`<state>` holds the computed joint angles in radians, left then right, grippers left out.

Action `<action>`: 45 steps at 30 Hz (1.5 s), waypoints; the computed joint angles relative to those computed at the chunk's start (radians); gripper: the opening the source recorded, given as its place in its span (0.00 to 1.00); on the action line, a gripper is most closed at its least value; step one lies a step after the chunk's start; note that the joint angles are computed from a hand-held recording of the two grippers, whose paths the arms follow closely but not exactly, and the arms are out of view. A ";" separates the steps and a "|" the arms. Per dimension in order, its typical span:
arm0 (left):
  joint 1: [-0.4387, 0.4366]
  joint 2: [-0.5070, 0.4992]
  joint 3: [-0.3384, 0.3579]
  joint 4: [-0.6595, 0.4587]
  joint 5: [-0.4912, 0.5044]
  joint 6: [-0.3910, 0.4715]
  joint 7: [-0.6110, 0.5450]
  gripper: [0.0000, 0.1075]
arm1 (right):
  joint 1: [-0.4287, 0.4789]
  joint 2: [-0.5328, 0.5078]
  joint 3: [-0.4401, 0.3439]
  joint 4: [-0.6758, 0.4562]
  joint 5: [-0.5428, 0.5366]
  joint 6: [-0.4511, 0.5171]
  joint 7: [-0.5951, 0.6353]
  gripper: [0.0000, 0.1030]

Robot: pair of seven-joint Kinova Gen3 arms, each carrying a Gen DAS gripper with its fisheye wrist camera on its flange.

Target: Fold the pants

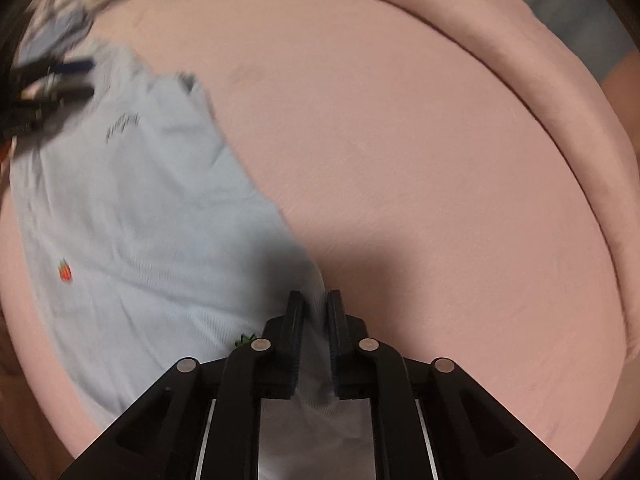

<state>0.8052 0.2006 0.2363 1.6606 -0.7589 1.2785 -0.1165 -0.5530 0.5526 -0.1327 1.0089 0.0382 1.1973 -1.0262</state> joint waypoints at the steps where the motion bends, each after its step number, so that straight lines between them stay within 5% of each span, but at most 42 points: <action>1: 0.000 -0.003 0.000 -0.003 0.003 0.005 0.002 0.52 | 0.000 -0.025 0.009 0.026 -0.013 -0.034 -0.013 0.11; 4: 0.027 -0.024 0.011 -0.010 -0.008 -0.016 0.021 0.52 | 0.031 -0.122 0.020 0.138 -0.099 -0.134 -0.039 0.16; 8: 0.032 -0.020 0.057 -0.039 0.003 -0.160 -0.057 0.53 | 0.129 -0.233 -0.029 0.284 -0.229 -0.144 0.004 0.17; 11: 0.071 0.039 0.041 -0.103 0.026 -0.255 -0.166 0.53 | 0.098 -0.278 0.091 0.352 -0.299 -0.154 0.044 0.17; 15: 0.016 0.143 0.125 -0.203 0.116 -0.270 -0.328 0.54 | 0.068 -0.309 0.210 0.464 -0.424 -0.155 0.052 0.17; 18: 0.088 0.151 0.066 -0.200 0.152 -0.246 -0.398 0.52 | -0.001 -0.335 0.340 0.572 -0.464 -0.152 0.102 0.17; 20: 0.096 0.105 0.044 -0.158 0.206 -0.279 -0.420 0.53 | 0.042 -0.383 0.366 0.633 -0.545 -0.149 0.121 0.17; 27: 0.153 0.089 -0.001 -0.176 0.179 -0.302 -0.396 0.53 | 0.366 -0.463 0.255 0.814 -0.830 -0.228 0.148 0.17; 32: 0.199 0.205 -0.022 -0.318 0.156 -0.290 -0.497 0.53 | 0.587 -0.453 0.105 0.914 -1.034 -0.273 0.229 0.35; 36: 0.205 0.260 -0.060 -0.380 0.200 -0.288 -0.559 0.55 | 0.576 -0.421 0.112 0.942 -1.132 -0.340 0.248 0.35; 41: 0.195 0.236 -0.093 -0.350 0.259 -0.326 -0.545 0.55 | 0.669 -0.389 0.060 1.008 -1.307 -0.327 0.298 0.35; 45: 0.182 0.225 -0.097 -0.327 0.285 -0.356 -0.525 0.55 | 0.651 -0.417 0.108 1.020 -1.288 -0.309 0.265 0.35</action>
